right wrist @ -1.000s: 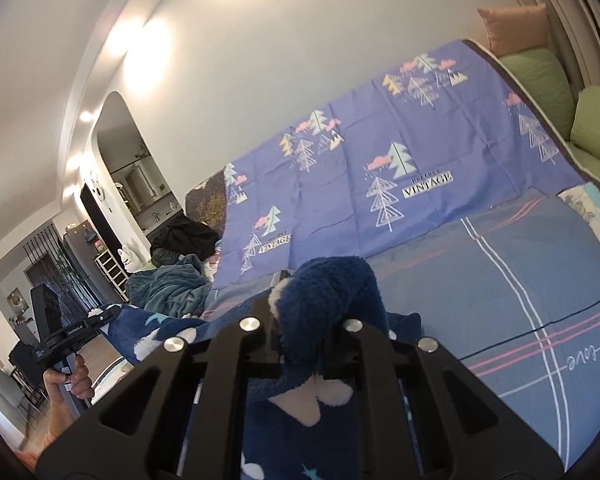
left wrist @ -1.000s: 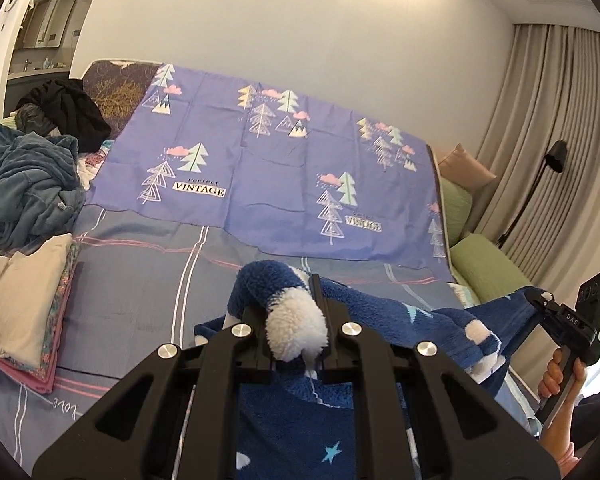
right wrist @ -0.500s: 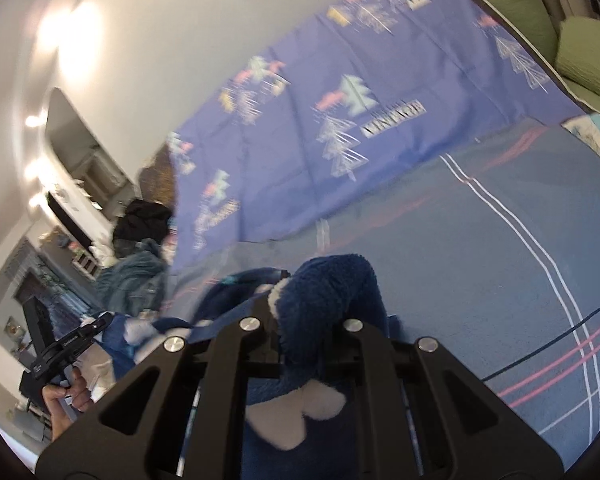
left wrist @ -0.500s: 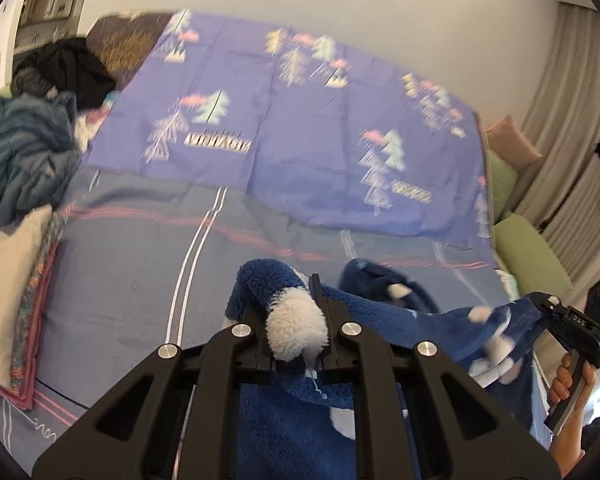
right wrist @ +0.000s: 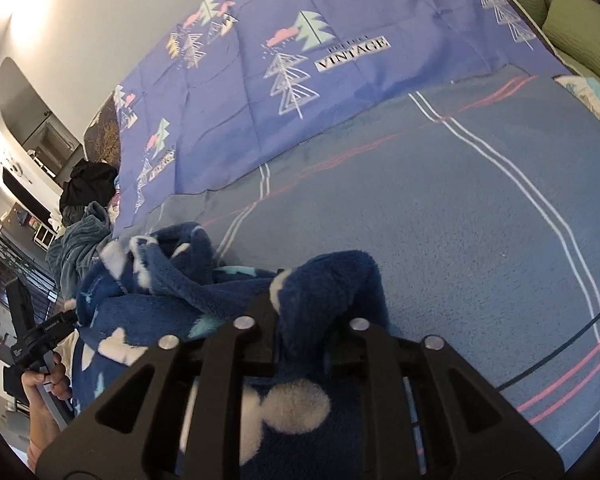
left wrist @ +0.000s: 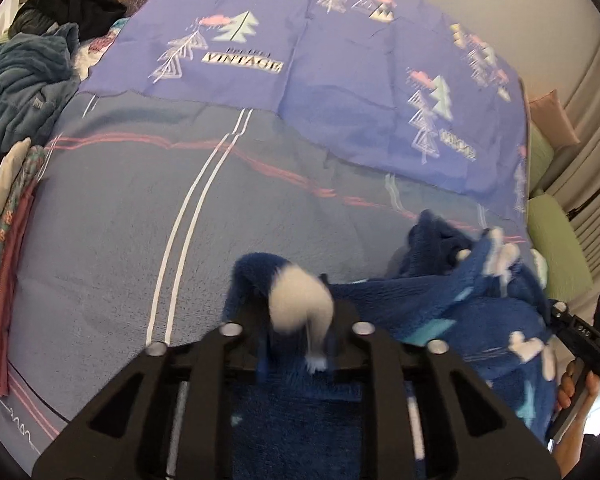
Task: Fold small clothes
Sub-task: 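Lower the fleece onto the bed and open both grippers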
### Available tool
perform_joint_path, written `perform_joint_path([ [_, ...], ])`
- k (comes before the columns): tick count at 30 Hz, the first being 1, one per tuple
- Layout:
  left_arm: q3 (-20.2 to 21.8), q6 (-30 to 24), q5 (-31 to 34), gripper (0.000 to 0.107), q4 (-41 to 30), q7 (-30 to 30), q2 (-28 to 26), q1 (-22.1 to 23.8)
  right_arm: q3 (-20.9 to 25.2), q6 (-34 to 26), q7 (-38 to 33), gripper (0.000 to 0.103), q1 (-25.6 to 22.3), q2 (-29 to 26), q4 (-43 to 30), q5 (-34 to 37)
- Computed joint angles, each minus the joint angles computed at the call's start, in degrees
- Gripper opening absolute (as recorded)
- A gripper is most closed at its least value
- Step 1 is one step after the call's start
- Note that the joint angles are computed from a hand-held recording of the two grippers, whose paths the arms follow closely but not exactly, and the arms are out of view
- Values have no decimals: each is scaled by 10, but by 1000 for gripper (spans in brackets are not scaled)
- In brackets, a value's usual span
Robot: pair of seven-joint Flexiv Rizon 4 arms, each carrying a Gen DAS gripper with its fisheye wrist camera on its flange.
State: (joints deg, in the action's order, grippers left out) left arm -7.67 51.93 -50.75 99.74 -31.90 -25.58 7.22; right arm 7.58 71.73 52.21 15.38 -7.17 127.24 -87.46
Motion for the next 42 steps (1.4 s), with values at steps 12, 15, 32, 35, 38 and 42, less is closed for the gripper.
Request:
perform_joint_path([
  [12,41,-91,-90,49,106,190,110,-9,43,-43,-199,31,60,8,-26,97],
  [15,46,-58,-29,49,119,204,112,-38,39,-50,-299,31,85,-31,-62,176],
  [32,-16,148,66,60,29,-51,-17,-37,-25,-109,-139,45,104,-66,-65,132],
  [35,-59,132,-34,60,80,45,34,13,6,-155,-136,49,109,-15,-33,147],
  [38,-53,99,-133,64,145,173,105,37,49,-183,-126,55,115,49,18,148],
  [42,13,11,-165,67,237,262,193,55,122,-226,-64,59,145,130,91,216],
])
